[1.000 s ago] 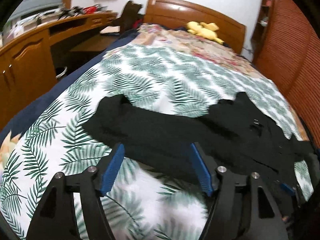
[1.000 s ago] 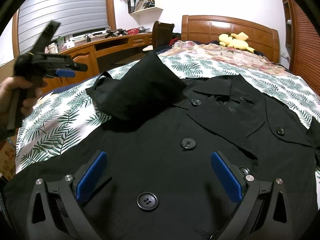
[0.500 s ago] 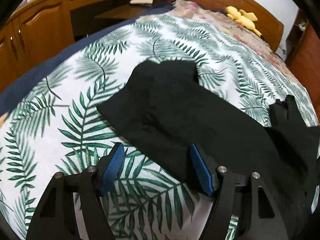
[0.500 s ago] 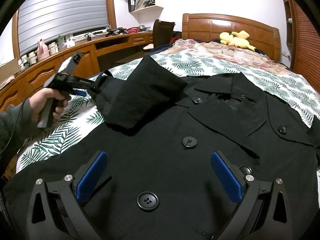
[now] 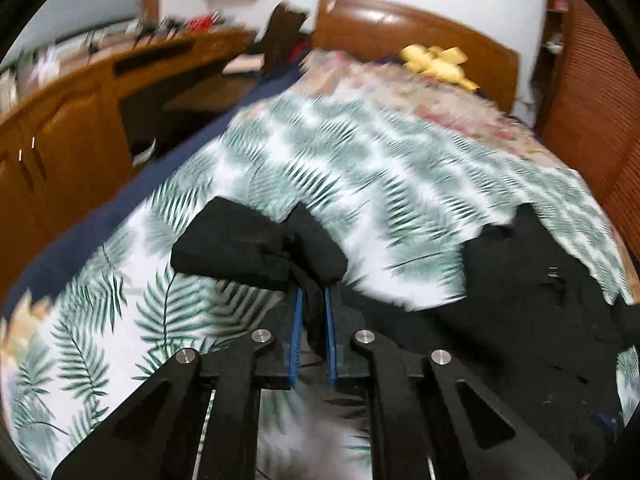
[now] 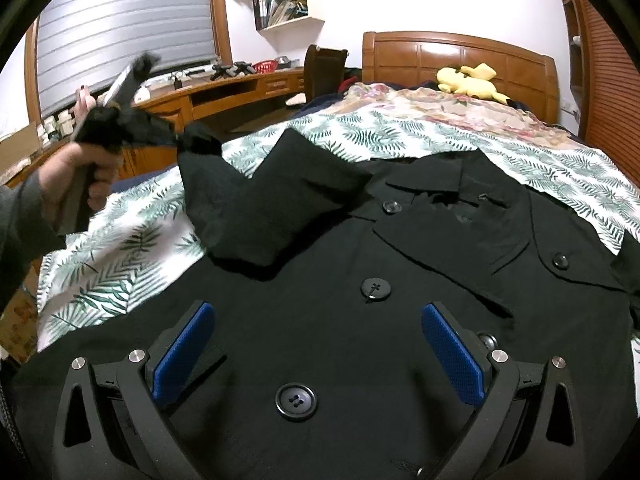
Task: Fold large clothes
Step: 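Lift the sleeve with the left tool and fold it across the coat front, then open the left tool to release the folded sleeve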
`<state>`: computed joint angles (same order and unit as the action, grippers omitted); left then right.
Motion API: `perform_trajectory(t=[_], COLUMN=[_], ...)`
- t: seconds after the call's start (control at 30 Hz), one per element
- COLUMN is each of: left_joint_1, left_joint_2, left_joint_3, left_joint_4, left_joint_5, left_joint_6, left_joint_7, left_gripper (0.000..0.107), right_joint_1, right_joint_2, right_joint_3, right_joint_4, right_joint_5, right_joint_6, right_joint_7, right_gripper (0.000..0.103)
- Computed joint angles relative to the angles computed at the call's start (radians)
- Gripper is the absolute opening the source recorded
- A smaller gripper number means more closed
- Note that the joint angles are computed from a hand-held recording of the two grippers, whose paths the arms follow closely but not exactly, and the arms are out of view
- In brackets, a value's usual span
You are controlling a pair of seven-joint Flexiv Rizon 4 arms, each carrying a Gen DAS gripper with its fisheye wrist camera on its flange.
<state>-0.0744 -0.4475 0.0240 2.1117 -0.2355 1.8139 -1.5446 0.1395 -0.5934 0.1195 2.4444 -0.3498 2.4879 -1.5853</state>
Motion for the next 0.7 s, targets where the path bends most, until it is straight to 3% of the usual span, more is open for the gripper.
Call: perform_trajectory(t=[0.33,0.43,0.7], left_joint_1=[-0.356,-0.443,-0.553], left_joint_2=[0.120,0.134,0.145], left_joint_3=[0.172,0.190,0.154], left_joint_4=[-0.035,-0.045,-0.023], left_joint_5=[-0.021,-0.024,-0.029], left_joint_6=[-0.007,-0.008,0.012], left_joint_7=[0.067,0.091,0.139], left_gripper=[0.010,0.010,0.010], right_joint_1=[-0.054,-0.094,-0.166], right_joint_2=[0.038,0.037,0.048], right_joint_3=[-0.014,-0.022,-0.037], right_joint_4=[0.094,0.112,0.159], right_joint_5=[0.009,-0.017,-0.041], right_joint_6=[0.106,0.128,0.154], right_joint_7=[-0.046,-0.041,-0.017], right_gripper=[0.103,0.103,0.103])
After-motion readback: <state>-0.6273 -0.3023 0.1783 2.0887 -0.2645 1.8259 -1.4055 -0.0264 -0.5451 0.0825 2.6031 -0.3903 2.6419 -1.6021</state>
